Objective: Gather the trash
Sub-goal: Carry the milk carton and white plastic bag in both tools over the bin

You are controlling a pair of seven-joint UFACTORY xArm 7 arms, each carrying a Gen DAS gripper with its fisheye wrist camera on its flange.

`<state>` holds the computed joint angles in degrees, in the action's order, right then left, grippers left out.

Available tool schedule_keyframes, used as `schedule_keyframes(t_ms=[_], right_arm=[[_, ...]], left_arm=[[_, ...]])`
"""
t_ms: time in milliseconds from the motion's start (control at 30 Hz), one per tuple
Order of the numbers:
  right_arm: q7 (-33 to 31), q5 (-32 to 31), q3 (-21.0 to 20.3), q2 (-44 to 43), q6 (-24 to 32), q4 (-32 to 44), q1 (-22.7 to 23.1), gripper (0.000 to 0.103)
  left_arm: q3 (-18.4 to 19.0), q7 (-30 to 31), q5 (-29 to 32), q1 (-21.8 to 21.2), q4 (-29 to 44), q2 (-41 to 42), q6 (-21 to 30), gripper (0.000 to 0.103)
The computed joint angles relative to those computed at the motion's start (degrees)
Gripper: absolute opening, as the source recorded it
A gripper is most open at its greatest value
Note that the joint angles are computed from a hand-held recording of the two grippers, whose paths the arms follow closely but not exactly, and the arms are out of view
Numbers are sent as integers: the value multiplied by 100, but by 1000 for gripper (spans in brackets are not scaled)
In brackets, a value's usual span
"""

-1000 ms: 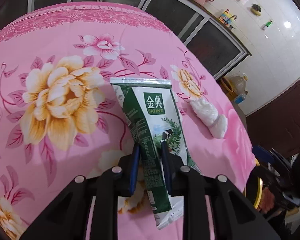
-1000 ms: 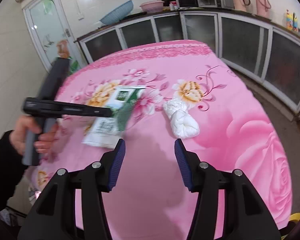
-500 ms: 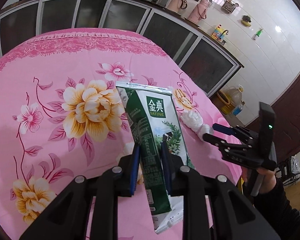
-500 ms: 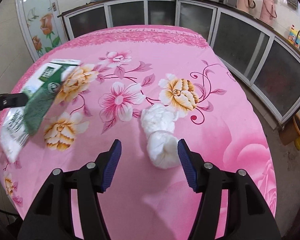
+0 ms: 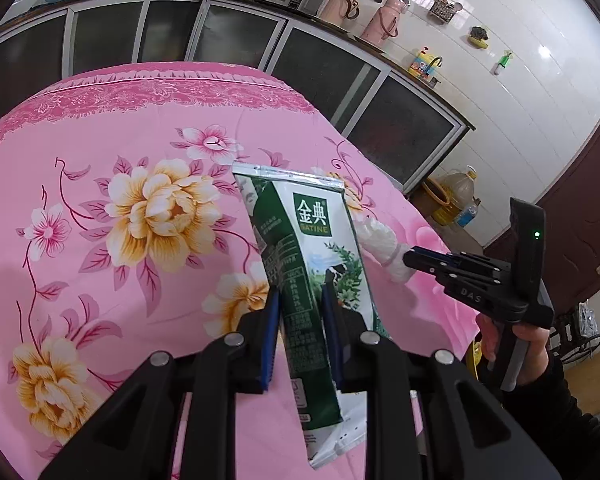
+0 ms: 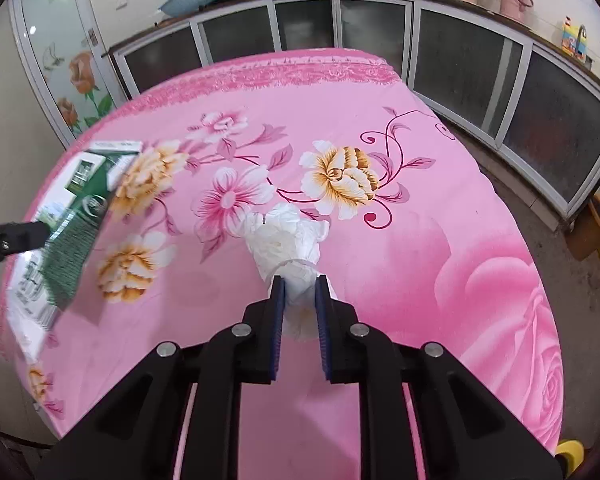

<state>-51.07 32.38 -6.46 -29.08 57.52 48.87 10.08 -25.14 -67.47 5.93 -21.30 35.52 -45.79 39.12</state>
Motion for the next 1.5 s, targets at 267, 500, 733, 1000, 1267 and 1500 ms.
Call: schedule_keyframes(t_ms=[267, 500, 733, 1000, 1267, 1500], right_arm=[[-125, 110, -558, -816, 870, -104, -262, 14], [-209, -163, -1016, -1573, 1257, -351, -705, 14], [-352, -543, -1590, -2041, 1676, -488, -1211, 14], [-538, -814, -2213, -2052, 1882, -260, -1711, 14], [-757, -861, -2758, -1530, 1736, 188, -2116, 14], [-969, -710, -3035, -1002, 1592, 514, -2392, 14]], left_arm=[[-552, -392, 258, 76, 432, 265, 169, 19], [-1123, -894, 724, 165, 927, 845, 180, 19], [-1668, -1429, 1561, 232, 1686, 1839, 130, 19], [-2323, -2151, 3061, 329, 2839, 3340, 412, 20], [-2424, -2350, 4745, -345, 4342, 5285, 910, 20], [-1884, -1852, 5384, -1354, 5659, 6497, 1177, 20]])
